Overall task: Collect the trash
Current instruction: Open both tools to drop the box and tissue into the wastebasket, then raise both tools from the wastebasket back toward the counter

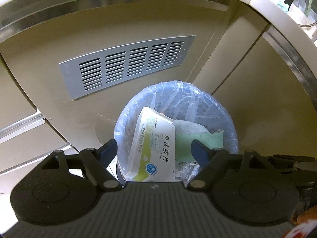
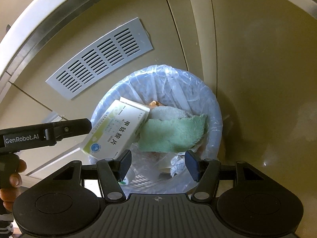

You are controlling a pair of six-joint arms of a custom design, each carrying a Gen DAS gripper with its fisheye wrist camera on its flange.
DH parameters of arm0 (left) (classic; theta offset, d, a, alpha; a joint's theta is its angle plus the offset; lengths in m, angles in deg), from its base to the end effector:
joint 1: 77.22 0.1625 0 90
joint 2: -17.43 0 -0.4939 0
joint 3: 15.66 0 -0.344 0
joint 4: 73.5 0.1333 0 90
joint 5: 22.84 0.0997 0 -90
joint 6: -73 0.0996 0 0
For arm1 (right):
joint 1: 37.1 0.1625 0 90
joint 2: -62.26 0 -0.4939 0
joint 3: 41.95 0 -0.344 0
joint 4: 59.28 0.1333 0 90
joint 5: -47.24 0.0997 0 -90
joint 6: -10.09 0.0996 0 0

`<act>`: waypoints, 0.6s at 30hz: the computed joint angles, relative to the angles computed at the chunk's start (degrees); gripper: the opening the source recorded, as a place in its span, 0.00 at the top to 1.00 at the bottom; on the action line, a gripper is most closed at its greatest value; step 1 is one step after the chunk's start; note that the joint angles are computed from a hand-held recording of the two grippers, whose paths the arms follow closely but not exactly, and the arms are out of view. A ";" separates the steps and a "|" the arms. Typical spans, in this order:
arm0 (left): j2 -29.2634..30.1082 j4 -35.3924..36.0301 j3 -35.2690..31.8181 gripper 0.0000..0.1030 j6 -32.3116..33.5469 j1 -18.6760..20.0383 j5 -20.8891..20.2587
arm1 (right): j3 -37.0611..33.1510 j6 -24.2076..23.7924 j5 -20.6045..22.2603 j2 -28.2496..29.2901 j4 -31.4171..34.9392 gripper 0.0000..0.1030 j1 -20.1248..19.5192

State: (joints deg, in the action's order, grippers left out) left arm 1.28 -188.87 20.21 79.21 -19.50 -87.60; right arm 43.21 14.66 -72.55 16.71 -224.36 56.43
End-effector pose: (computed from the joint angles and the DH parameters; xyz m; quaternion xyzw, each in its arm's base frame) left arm -0.3354 -0.8601 0.1040 0.3111 0.9237 -0.0961 0.2017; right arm 0.1294 -0.7357 0.2832 -0.0867 -0.9197 0.3109 0.2234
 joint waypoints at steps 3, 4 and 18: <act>-0.93 -0.72 1.43 0.23 0.17 -0.36 0.20 | 0.28 -0.06 -0.27 -0.36 -0.04 0.42 0.32; -1.26 -0.90 1.90 0.23 0.16 -0.48 0.27 | 0.33 -0.07 -0.39 -0.47 -0.05 0.42 0.45; -6.61 -4.76 8.97 0.23 -0.90 -2.78 1.63 | 1.12 -1.49 0.25 -2.89 -1.13 0.42 2.47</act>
